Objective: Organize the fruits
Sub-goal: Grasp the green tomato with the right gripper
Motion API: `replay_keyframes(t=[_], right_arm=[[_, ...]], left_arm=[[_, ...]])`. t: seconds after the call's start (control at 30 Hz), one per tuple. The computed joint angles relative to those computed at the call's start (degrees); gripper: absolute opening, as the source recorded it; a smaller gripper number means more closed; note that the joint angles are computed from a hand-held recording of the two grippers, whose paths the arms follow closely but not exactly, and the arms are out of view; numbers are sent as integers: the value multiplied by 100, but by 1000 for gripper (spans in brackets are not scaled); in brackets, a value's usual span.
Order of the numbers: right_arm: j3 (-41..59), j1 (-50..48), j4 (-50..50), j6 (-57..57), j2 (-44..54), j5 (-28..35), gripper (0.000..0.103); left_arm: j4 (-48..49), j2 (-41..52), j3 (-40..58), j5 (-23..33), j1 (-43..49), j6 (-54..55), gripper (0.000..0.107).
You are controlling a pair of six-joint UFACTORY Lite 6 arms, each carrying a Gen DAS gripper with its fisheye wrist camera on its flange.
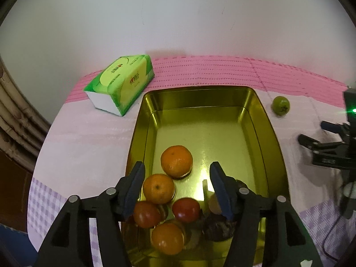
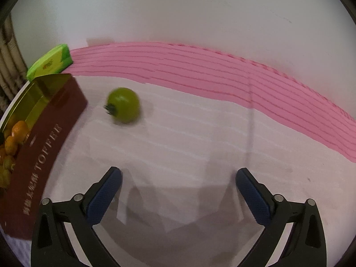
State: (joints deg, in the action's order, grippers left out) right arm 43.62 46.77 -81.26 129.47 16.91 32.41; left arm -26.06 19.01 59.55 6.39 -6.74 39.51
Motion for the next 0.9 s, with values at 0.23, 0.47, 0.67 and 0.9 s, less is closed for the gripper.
replay_keyframes(t=[0.23, 0.47, 0.67, 0.9], right_arm=[[1296, -105, 198, -704, 868, -28, 74], [1962, -295, 339, -984, 1292, -1, 57], [2016, -403, 403, -1125, 1271, -57, 38], [2030, -358, 619, -1375, 1246, -66, 37]], left_arm=[[-1401, -428, -408, -1, 148, 1386, 65], [-1740, -495, -519, -16, 272, 1747, 69], [-1901, -388, -497, -72, 330, 1878, 69], [-1826, -364, -574, -178, 333, 1767, 69]])
